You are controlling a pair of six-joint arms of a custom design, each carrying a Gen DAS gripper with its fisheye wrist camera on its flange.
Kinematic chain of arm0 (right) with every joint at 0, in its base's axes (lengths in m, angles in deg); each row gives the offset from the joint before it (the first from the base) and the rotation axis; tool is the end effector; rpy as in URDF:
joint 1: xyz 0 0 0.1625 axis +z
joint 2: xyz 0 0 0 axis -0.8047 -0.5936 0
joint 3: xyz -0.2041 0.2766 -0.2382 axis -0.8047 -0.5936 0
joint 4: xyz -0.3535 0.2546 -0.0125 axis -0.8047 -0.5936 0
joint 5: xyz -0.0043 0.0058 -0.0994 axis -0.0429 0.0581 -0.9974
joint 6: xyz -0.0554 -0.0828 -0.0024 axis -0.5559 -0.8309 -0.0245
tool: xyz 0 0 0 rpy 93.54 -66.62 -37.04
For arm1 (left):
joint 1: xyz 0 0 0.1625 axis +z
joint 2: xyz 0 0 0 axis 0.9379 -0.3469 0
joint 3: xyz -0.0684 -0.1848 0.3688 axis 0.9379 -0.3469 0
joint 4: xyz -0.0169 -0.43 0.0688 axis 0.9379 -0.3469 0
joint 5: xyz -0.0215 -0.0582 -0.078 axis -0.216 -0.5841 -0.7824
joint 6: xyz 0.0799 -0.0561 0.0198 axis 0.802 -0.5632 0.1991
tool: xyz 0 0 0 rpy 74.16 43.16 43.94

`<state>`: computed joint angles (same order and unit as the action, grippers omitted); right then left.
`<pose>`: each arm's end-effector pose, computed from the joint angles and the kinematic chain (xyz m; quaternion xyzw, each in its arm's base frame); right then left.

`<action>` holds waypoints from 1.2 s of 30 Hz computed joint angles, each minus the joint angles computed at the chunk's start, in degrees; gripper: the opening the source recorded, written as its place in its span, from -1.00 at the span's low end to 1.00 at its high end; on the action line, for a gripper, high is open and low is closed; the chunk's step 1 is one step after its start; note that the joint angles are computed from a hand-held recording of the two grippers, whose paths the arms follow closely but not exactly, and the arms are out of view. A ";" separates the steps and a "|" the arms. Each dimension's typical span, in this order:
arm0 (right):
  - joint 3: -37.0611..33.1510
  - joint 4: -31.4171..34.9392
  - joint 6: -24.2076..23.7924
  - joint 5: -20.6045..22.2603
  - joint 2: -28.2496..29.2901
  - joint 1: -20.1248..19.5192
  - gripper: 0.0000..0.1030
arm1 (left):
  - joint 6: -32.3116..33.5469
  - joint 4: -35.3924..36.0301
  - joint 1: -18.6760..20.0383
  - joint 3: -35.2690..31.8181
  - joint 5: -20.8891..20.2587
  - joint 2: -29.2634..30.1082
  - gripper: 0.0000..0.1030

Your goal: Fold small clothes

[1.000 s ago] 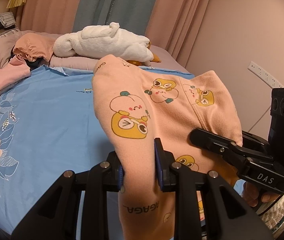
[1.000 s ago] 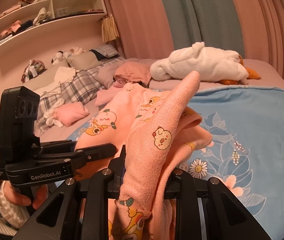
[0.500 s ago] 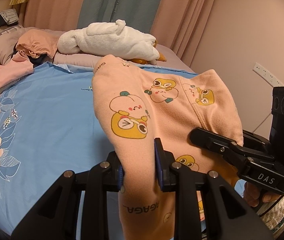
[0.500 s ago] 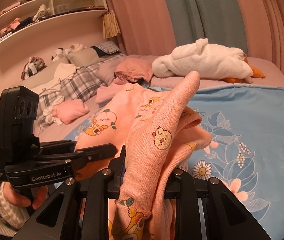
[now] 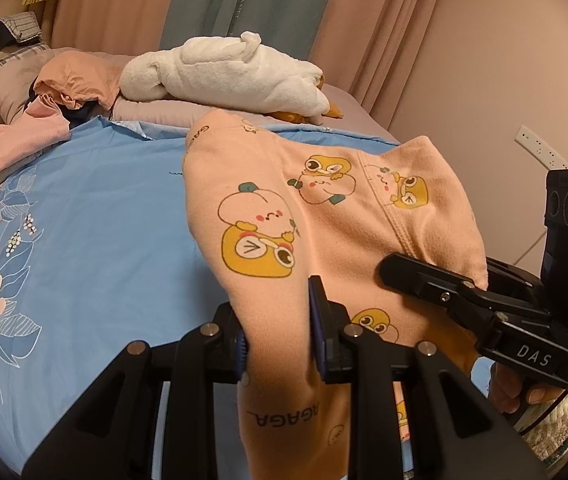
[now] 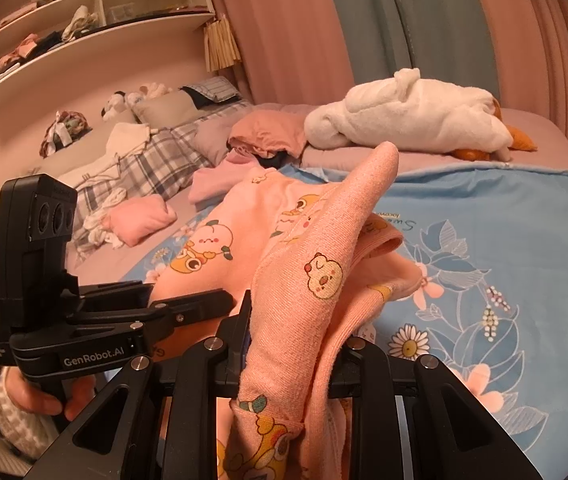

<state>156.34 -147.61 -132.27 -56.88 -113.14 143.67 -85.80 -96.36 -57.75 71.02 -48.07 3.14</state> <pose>0.1570 -0.5028 0.2190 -0.5194 0.8316 -0.1959 0.0159 -0.4023 -0.3101 0.0536 0.0173 0.8450 -0.4695 0.2555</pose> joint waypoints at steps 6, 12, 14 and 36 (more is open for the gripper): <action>-0.43 -0.61 0.56 -0.97 1.55 0.48 -0.48 | 0.93 -1.54 1.07 0.94 -0.26 -0.50 -0.51; -1.11 -1.16 1.20 -1.91 3.12 1.01 -0.48 | 2.40 -3.77 2.34 1.96 -0.43 -0.97 -0.51; -1.20 -1.42 1.47 -2.29 3.58 1.21 -0.48 | 3.02 -4.58 2.82 2.30 -0.53 -1.11 -0.51; -4.05 -2.57 3.53 -5.26 8.65 3.02 -0.48 | 8.64 -11.06 6.97 4.86 -1.20 -2.72 -0.51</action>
